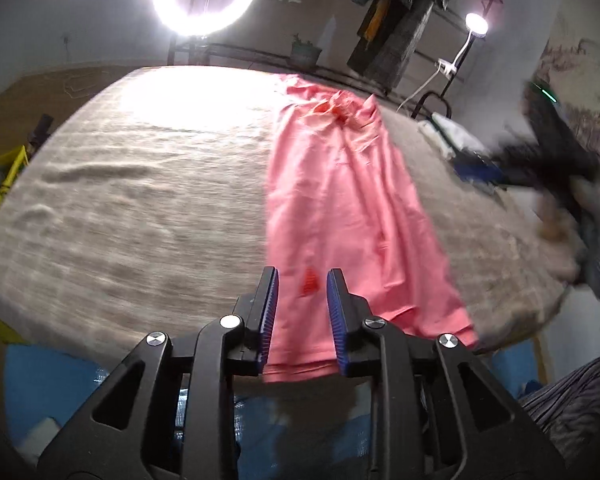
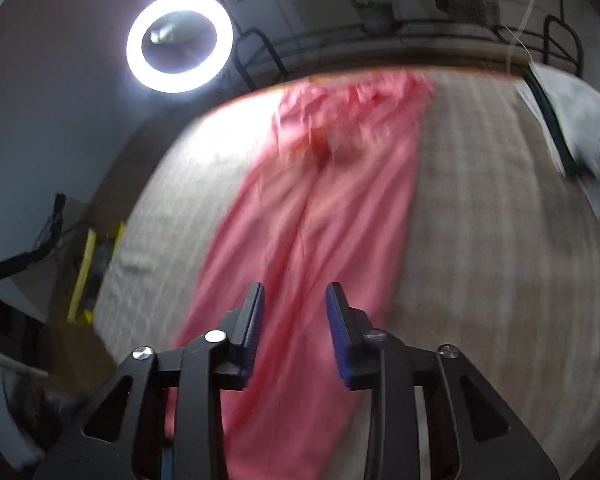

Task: Fold small clothes
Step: 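Grasp the hem end of the folded strip with both tools, then lift the hem with both tools and fold it toward the collar, release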

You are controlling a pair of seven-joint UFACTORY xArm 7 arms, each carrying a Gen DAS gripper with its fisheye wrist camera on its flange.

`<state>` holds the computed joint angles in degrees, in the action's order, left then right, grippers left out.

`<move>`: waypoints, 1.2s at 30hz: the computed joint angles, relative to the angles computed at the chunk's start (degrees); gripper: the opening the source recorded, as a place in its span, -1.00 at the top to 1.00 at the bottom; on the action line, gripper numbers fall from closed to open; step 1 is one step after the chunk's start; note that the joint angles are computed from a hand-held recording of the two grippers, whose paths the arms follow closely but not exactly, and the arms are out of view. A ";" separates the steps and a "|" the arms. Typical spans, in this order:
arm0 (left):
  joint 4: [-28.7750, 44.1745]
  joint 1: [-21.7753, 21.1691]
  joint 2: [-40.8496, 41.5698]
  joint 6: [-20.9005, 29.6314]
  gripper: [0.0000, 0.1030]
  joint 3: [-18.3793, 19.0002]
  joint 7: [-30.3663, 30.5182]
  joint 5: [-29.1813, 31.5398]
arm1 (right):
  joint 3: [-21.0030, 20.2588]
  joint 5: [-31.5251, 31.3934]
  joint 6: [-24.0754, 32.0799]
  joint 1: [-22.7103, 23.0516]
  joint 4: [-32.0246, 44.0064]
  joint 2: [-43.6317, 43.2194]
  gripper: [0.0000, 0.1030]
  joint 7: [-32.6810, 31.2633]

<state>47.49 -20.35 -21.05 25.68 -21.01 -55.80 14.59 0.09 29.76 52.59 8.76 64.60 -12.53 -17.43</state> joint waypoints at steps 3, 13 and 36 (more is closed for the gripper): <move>0.66 -3.33 0.63 4.44 0.50 4.99 8.51 -5.66 | -0.36 -0.95 3.14 -0.03 -10.56 -9.45 0.41 1.28; -1.95 -10.95 4.01 2.71 0.49 11.40 25.55 -31.21 | -5.03 4.59 6.05 1.62 -29.65 -22.96 0.40 3.84; 0.09 -9.93 4.53 1.00 0.97 10.16 34.27 -38.87 | -8.90 11.08 13.02 -0.56 -30.49 -25.94 0.97 -3.01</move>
